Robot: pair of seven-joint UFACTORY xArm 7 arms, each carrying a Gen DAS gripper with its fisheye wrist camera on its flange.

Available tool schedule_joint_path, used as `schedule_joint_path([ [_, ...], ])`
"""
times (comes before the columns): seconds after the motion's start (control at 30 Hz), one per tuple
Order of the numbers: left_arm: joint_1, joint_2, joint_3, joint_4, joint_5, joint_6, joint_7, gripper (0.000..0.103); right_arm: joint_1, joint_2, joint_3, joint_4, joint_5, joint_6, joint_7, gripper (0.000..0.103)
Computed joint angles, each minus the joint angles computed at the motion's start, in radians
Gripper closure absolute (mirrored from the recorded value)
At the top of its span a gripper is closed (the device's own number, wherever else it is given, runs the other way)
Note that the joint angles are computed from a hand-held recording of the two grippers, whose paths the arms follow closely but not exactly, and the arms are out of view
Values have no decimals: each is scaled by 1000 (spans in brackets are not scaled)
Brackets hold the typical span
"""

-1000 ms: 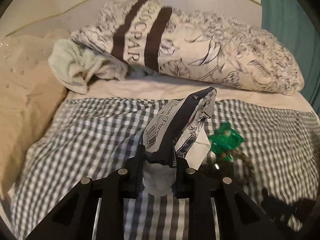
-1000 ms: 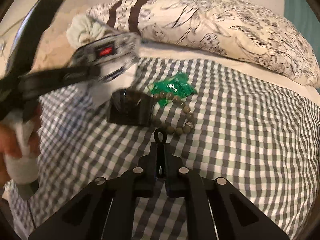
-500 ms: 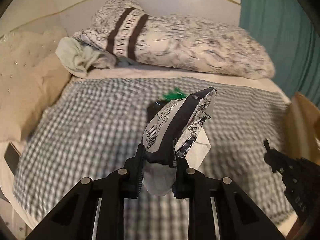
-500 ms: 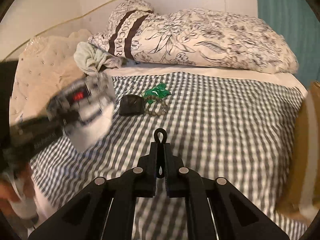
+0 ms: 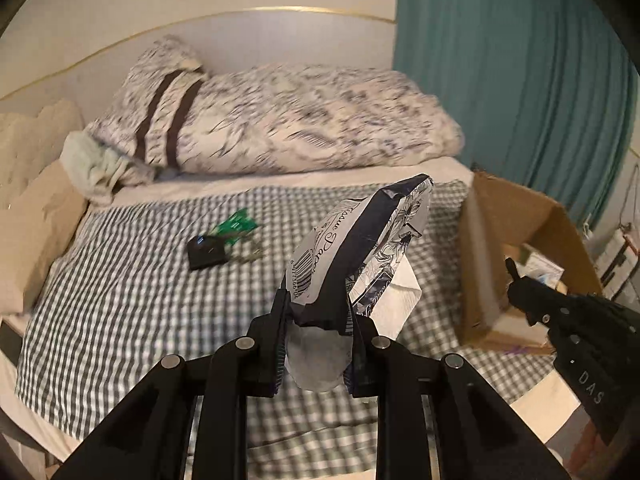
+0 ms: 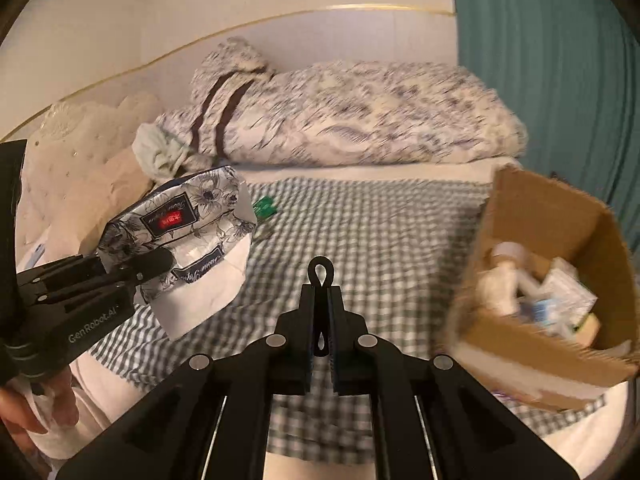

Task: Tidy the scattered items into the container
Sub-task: 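Carry the device and hair tie into the cardboard box and release both, then move both tools back over the bed toward the black case and bead bracelet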

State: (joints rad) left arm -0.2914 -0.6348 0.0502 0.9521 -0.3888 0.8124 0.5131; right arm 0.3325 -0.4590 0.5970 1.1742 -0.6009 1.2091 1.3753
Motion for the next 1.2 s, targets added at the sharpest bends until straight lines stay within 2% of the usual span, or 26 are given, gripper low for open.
schedule_joint_path([
  [0.23,-90,53,-97,78,-35,5,-57,81,-14,-222,-82,-83,88,96,-103,97],
  [0.4,-174,127,-164,151,-62,-9,-73,81,-55,-380,-138,-151,134,165,-180,97],
  [0.63,-236,260,-253,249,-44,-42,-140,81,-115,-567,-207,-265,194,209,-254,97],
  [0.7,-247,288,-269,262,-30,-50,-154,74,-131,-602,-230,-300,215,193,-269,97],
  [0.73,-251,297,-271,266,-25,-50,-159,57,-144,-616,-236,-315,221,183,-273,96],
  [0.77,-254,301,-273,267,-18,-47,-162,37,-154,-632,-247,-332,232,166,-275,86],
  [0.8,-245,298,-284,261,15,-57,-180,34,-165,-641,-255,-342,246,154,-277,53],
  [0.83,-232,292,-296,252,54,-77,-201,24,-188,-643,-249,-343,257,159,-271,42],
  [0.87,-235,291,-292,248,66,-83,-195,19,-221,-652,-233,-338,259,176,-260,31],
  [1.0,-248,269,-247,227,42,-81,-143,18,-271,-697,-232,-364,284,111,-272,31],
  [1.2,-215,222,-196,180,38,-85,-117,15,-330,-677,-181,-326,334,95,-291,31],
])
